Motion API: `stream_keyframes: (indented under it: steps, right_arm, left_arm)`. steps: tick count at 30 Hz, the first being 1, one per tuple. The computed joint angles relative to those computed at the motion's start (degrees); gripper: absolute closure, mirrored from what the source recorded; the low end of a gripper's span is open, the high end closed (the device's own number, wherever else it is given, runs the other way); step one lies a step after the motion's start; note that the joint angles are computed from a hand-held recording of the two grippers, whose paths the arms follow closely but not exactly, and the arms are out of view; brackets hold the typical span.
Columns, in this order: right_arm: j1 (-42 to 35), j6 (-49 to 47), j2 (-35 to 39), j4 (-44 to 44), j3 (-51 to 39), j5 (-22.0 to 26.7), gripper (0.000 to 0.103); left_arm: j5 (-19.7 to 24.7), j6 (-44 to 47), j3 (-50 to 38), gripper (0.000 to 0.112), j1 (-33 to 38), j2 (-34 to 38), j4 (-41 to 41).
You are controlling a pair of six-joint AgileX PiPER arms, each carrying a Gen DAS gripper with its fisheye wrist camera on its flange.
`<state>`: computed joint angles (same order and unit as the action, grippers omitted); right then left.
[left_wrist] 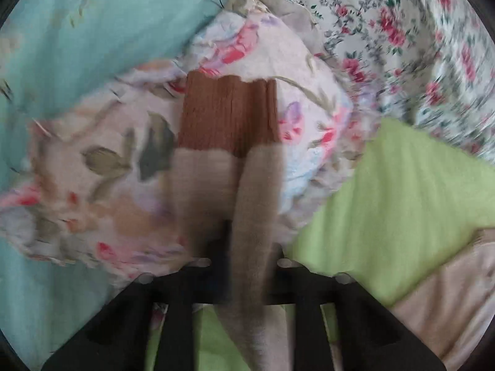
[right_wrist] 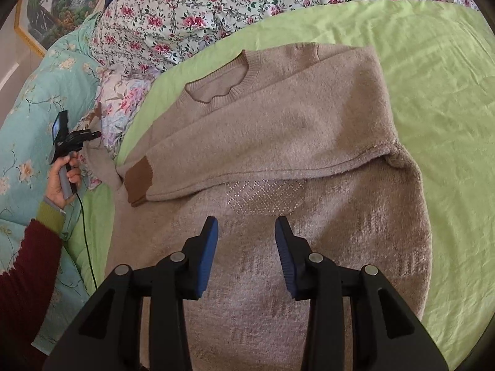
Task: Fold small clothes
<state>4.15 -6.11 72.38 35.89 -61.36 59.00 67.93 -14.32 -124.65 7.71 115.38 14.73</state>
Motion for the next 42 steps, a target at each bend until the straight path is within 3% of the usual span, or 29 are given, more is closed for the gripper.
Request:
stream_keyframes:
  steps: [5,10,16,22,27,31,33,35,39,42]
  right_arm:
    - [-0.5,-0.5,-0.9,1.6,0.4,-0.4,0.063]
    - [-2.7,-0.3,-3.2,2.4,1.6,-0.1,0.063]
    - [-8.9,-1.9,-6.5,3.3,4.2,2.2,0.063]
    - [-16.2,-5.2,-8.0,5.0,7.2,3.9,0.063]
    - [-19.0,-6.7,-6.5,5.8,7.7,3.7,0.063]
    - [-17.7,-6.0,-3.4,6.6,6.7,1.8,0.049]
    - [-16.3,-6.1,-1.9,7.3,5.8,0.4,0.049]
    - [-14.6,-6.1,-0.1,8.0,4.6,-1.3,0.049]
    - [-11.2,-5.4,5.8,9.6,1.1,-5.0,0.049]
    - [-8.7,-4.6,11.2,11.0,-1.9,-7.4,0.049]
  left_arm:
    - [-15.7,2.4,20.3,0.104,-0.1,-14.7,-9.7]
    - [-21.6,1.3,32.0,0.104,-9.7,-25.2,-11.3]
    - [-26.2,-10.1,37.5,0.104,-29.6,-27.5,-4.2]
    - [-26.2,-17.7,29.6,0.103,-43.3,-14.1,2.7]
    - [-25.0,-18.1,23.8,0.103,-48.6,-3.7,4.0]
    - [-22.1,-15.0,21.4,0.094,-50.1,0.5,3.2]
    - [-21.6,-13.0,22.4,0.066,-49.6,-0.3,0.4]
    - [-22.3,-15.3,25.7,0.048,-49.9,-3.2,2.1]
    - [-24.7,-21.1,38.2,0.042,-50.3,-14.5,5.5]
    - [-24.8,-30.9,49.0,0.041,-50.3,-24.2,12.6]
